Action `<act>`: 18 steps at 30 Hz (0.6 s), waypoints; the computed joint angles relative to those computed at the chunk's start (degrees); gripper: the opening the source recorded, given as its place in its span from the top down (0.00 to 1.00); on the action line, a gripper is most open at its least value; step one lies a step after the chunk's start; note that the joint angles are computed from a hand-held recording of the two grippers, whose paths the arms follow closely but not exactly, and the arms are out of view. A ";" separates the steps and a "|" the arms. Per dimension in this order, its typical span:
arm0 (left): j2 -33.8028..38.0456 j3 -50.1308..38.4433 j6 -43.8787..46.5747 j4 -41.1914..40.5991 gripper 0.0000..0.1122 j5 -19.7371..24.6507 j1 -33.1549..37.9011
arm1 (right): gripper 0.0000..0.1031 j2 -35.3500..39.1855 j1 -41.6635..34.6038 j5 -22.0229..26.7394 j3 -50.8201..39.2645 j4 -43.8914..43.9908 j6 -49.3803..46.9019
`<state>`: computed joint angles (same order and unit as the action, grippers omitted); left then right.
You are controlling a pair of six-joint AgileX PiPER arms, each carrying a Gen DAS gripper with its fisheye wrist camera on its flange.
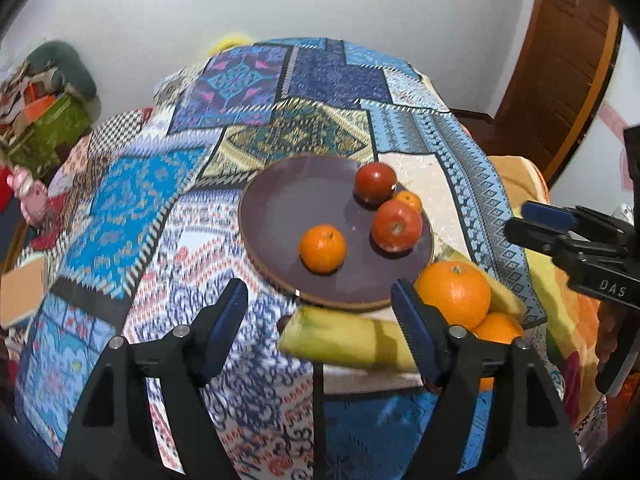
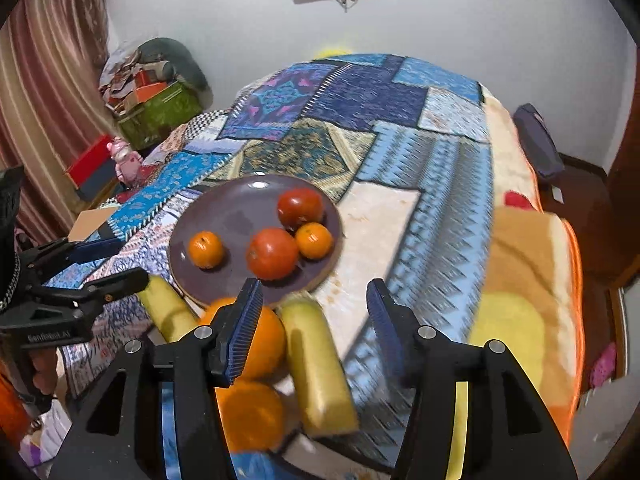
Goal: Organize fruits
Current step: 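Move the left tool to the lying squash while the right tool reaches the standing squash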
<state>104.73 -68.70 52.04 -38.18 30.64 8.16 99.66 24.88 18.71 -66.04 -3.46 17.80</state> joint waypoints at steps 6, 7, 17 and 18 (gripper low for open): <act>-0.05 3.36 -4.28 2.86 0.32 -0.99 -0.96 | 0.51 -1.76 -2.14 -2.07 6.05 6.87 -5.69; 0.10 3.79 -4.95 3.31 0.32 -1.13 -1.33 | 0.51 -1.64 -2.40 -2.29 6.79 8.64 -7.42; 1.50 5.65 -13.44 7.70 0.25 -4.60 -5.58 | 0.51 0.93 -3.27 -4.14 9.48 25.26 -24.85; 1.71 5.48 -14.10 7.88 0.24 -4.81 -5.92 | 0.51 1.07 -3.45 -4.18 9.60 27.31 -27.11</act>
<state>106.44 -63.23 37.94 -30.30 25.82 2.24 100.73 21.43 14.53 -56.43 23.85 -9.30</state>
